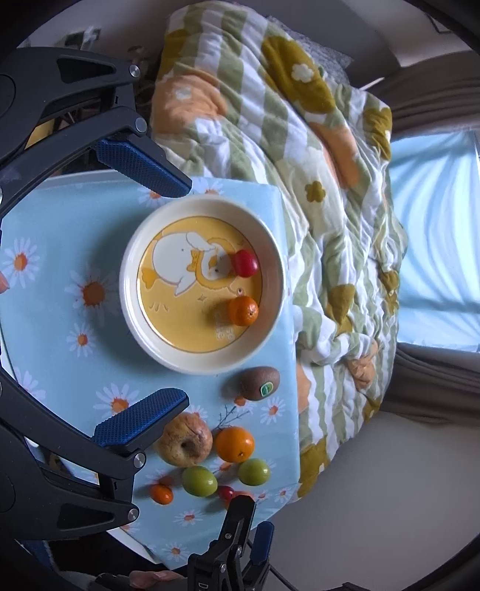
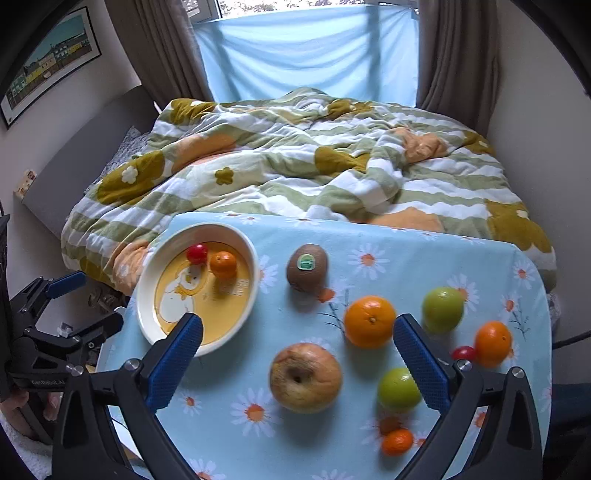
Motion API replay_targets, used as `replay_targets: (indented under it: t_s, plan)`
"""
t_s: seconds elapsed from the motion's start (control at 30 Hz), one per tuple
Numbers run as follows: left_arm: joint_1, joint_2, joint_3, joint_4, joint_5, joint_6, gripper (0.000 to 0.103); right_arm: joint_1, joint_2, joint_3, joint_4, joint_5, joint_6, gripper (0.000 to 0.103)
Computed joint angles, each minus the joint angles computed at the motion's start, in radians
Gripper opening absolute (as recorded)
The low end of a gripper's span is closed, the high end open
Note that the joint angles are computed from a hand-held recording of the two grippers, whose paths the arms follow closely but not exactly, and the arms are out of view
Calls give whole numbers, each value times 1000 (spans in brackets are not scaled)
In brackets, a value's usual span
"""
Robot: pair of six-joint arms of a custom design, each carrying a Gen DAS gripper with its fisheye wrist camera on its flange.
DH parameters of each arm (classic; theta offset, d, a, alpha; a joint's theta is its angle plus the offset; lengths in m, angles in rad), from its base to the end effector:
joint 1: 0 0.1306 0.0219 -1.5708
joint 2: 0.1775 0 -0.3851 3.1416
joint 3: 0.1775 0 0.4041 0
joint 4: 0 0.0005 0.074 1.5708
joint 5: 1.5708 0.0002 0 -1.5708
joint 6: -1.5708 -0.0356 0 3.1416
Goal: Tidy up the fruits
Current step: 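Grasp the large cracked apple with the left tool while the right tool grasps another mandarin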
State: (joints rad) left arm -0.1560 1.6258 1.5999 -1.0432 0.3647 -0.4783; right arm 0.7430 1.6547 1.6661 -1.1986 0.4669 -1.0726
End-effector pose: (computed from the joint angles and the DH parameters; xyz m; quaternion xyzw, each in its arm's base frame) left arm 0.5571 -0.1010 0.4007 0.3399 0.8911 -0.1342 0.2691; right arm 0.4272 0.3700 0.4090 0.2002 0.9349 0.0064 0.2931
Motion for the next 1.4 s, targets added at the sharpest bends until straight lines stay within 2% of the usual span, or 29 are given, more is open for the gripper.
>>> replay_targets:
  t_s: [0.33, 0.57, 0.87, 1.13, 1.27, 1.4]
  plan:
    - [-128, -140, -189, 65, -60, 133, 103, 22, -235, -302, 74, 9, -7, 103]
    - [-221, -176, -280, 137, -109, 216, 103, 33, -338, -470, 165, -36, 33, 103]
    - [-289, -137, -332, 221, -151, 294, 103, 58, -370, -608, 278, -105, 52, 103]
    - [-318, -85, -345, 277, -179, 305, 103, 79, -335, -642, 317, -122, 56, 97]
    - [-317, -58, -338, 279, -178, 304, 101, 82, -318, -643, 337, -134, 64, 91]
    - [-322, -44, -338, 289, -181, 303, 101, 82, -302, -643, 361, -154, 68, 90]
